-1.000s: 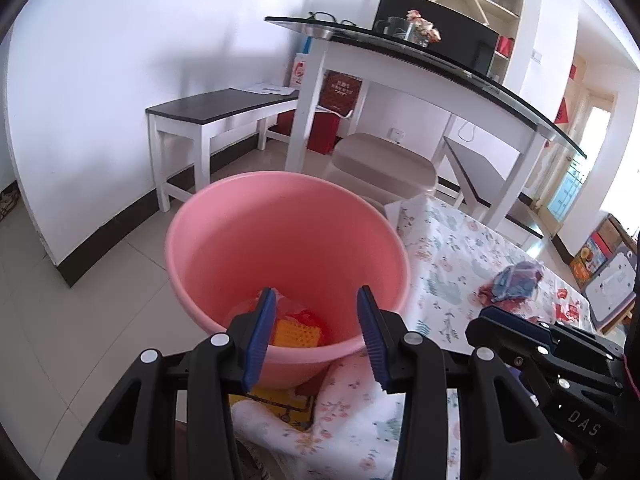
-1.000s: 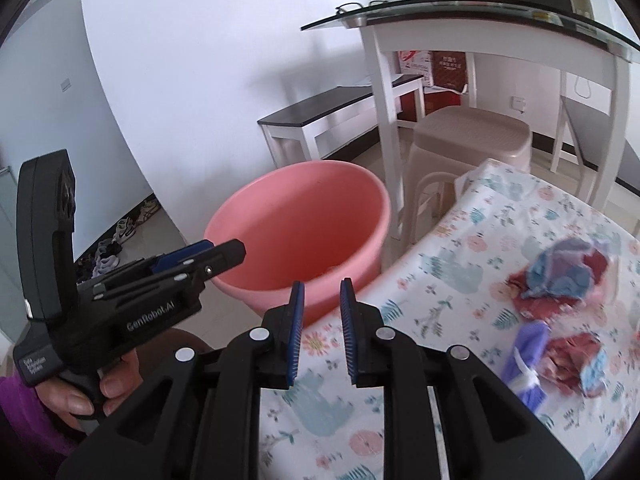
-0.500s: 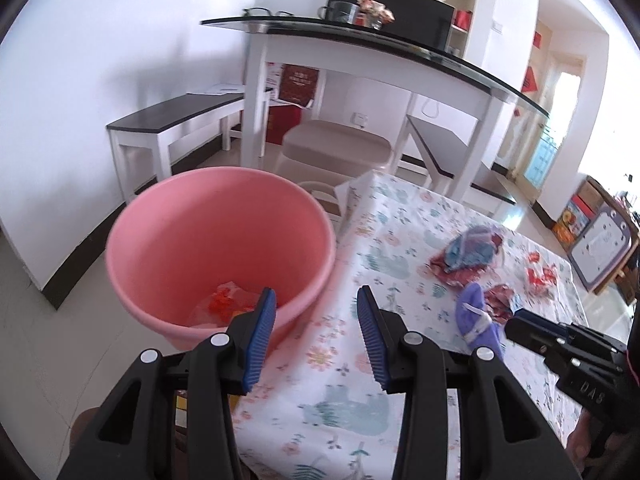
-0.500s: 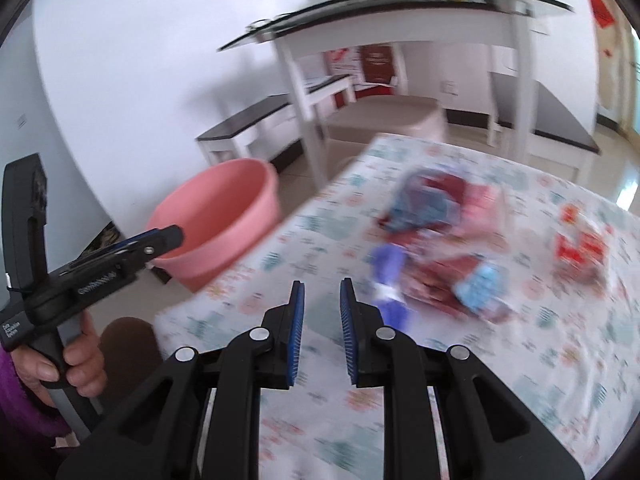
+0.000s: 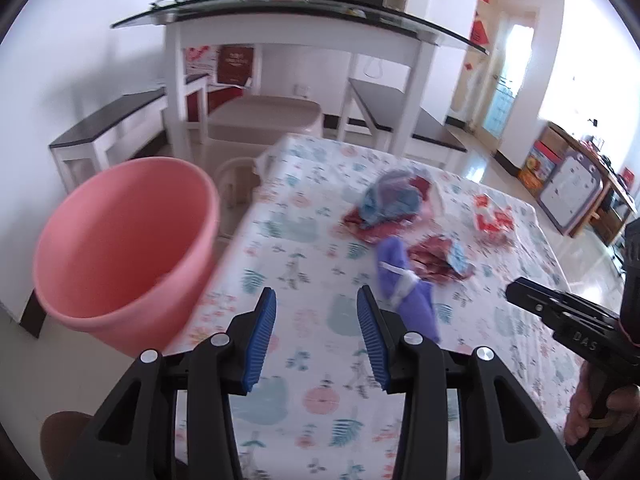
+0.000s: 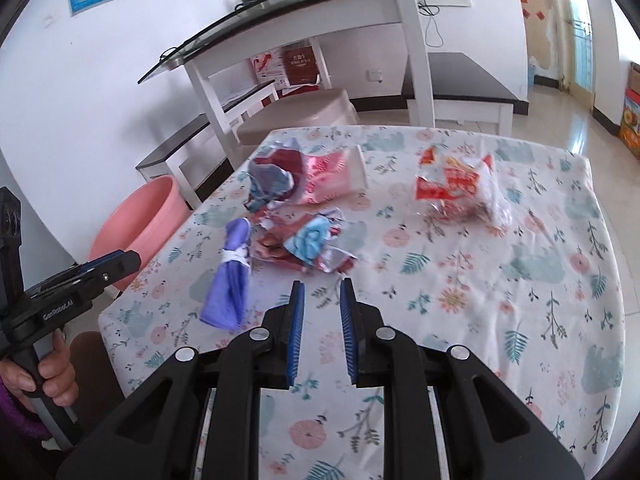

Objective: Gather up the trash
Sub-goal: 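Move both tools back over the table, then grasp the purple glove with the left tool while the right tool grasps the crumpled wrapper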

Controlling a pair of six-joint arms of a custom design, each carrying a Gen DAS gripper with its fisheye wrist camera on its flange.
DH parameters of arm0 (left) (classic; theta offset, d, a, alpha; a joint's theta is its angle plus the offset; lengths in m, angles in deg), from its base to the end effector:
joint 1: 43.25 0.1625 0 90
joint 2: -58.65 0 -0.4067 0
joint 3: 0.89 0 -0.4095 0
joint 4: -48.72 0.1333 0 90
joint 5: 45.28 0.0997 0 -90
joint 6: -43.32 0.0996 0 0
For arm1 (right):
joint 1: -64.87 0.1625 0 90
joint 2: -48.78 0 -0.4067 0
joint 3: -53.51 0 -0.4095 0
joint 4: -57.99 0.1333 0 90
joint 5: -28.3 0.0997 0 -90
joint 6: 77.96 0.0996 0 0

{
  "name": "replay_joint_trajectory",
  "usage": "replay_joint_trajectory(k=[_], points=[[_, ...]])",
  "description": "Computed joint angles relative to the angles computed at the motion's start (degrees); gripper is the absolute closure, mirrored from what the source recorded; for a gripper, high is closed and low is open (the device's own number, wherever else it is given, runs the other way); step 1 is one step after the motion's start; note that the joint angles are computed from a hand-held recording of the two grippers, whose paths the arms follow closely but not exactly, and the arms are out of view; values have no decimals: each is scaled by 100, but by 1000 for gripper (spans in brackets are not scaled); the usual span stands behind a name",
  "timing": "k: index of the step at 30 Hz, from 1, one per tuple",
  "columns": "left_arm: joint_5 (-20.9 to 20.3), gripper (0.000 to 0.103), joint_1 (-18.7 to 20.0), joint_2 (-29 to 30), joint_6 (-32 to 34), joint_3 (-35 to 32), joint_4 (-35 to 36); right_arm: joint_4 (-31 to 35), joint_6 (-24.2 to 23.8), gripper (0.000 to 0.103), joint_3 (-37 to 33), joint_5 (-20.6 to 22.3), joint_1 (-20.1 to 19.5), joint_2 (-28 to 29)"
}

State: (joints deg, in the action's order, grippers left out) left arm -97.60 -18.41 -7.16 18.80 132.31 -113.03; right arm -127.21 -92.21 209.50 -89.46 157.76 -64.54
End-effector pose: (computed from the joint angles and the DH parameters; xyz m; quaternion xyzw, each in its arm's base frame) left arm -0.3082 -0.3566 0.0844 0.3169 0.8911 -0.2531 0.2034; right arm 0.1004 -0.2660 0.2839 0.0248 -0.8767 0.4062 0.2566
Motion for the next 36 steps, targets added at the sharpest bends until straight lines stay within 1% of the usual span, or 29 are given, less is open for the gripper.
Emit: replay_joint_trajectory(k=[5,9,13,16,19,22,24,26,32,36], points=[[-493,62,-15,290,18,-190,76,197,-103,84,97,272,-301,-340],[-754,62,-61,525,111,-298,118,402,-193,84,171,490,-553,-655],[-899,62,-78,736,184,-404,157,611,-203,84,210,663,-740,-873],[-921,65,-60,843,158,-470,191,718,-211,84,214,753,-803,-952],[-959,70,-12,916,91,-525,251,750,-242,84,193,795,-812,-914],[-1085,84,78,966,-1,-571,295,791,-258,84,147,816,-797,-828],[-1078,89,90,946,-39,-558,305,800,-254,84,111,831,-760,-758],[-1049,91,85,889,-35,-521,284,819,-258,84,68,853,-745,-695],[-765,92,63,639,-75,-361,258,808,-278,84,-121,843,-655,-451],[-659,93,102,513,-131,-299,254,677,-342,84,-293,868,-574,-193]])
